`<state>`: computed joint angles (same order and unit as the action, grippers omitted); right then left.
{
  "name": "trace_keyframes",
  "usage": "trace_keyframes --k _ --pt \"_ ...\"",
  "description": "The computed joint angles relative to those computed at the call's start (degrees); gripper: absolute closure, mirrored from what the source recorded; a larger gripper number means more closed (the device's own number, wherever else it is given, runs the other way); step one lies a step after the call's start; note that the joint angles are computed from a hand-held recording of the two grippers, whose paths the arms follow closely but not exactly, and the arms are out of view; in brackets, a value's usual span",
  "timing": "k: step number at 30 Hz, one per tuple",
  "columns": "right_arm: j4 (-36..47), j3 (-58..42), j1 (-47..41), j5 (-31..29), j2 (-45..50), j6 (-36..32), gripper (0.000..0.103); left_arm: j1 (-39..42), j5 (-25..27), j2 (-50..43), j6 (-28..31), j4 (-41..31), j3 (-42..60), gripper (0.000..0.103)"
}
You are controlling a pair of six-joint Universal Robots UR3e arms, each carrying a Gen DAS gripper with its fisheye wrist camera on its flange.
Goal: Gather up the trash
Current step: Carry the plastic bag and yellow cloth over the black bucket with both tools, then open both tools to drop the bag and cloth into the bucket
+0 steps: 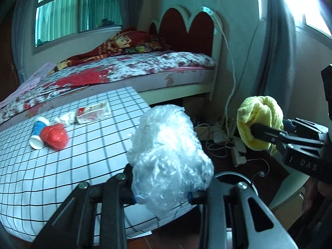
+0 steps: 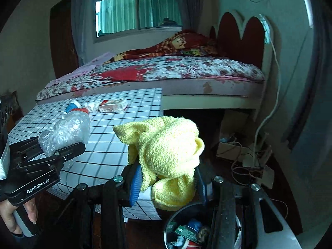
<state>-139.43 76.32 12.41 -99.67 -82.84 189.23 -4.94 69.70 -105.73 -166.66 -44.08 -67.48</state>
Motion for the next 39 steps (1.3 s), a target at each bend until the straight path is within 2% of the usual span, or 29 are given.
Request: trace_keyframes --k 8,22,31,39 --pt "-1.0 13.3 -5.5 1.9 -10.7 -0.6 0.057 -5.9 0.4 -1.8 0.3 -0.6 0.9 0.070" --pt "-1.1 31.9 -18.1 10.4 -24.2 -6.1 0.057 -15.1 3.7 -7.0 -0.6 -2.0 3.0 0.070" --pt "-1.4 38.0 -23.2 15.4 -25.5 -10.1 0.057 -18.6 7.5 -9.8 -3.0 -1.0 1.9 0.070" --pt "-0.4 41.1 -25.4 18.0 -24.0 -13.6 0.057 -20.4 9.2 -13.4 -3.7 -3.3 3.3 0.070"
